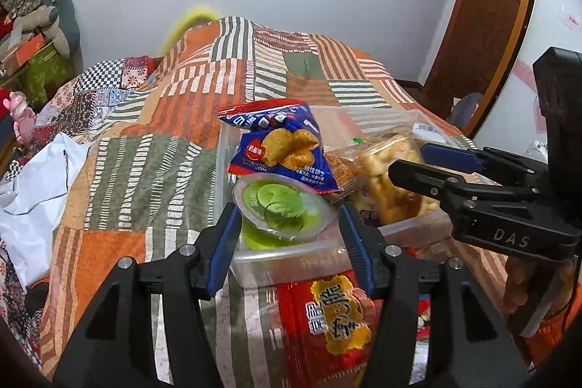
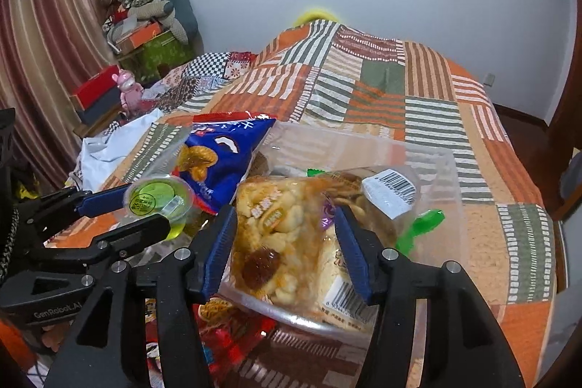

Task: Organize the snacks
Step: 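Carry the jelly cup and puffed-snack bag into the clear box and open both tools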

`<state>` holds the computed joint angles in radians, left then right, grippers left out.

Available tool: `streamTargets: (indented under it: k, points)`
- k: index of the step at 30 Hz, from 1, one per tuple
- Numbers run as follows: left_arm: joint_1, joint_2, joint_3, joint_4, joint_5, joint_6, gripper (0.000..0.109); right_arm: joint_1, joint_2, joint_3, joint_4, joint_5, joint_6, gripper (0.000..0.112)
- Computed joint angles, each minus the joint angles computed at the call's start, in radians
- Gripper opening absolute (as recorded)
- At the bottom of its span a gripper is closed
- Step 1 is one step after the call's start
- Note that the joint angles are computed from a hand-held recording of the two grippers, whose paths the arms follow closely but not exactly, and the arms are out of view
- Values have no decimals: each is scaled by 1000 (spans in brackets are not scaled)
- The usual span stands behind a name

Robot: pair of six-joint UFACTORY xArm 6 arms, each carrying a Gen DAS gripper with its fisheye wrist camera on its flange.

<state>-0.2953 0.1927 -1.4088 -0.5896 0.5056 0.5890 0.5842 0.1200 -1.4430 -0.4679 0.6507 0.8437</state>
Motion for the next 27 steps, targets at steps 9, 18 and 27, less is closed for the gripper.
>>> streamTargets:
  k: [9, 18, 27]
  points:
    - [5, -102, 87, -6, -2, 27, 62, 27, -78, 57, -75, 9, 53, 64]
    - [10, -236, 221, 4, 13, 47, 66, 80, -176, 147, -138, 22, 111, 69]
    - [13, -360, 377, 41, 11, 48, 67, 138, -255, 253, -163, 23, 185, 78]
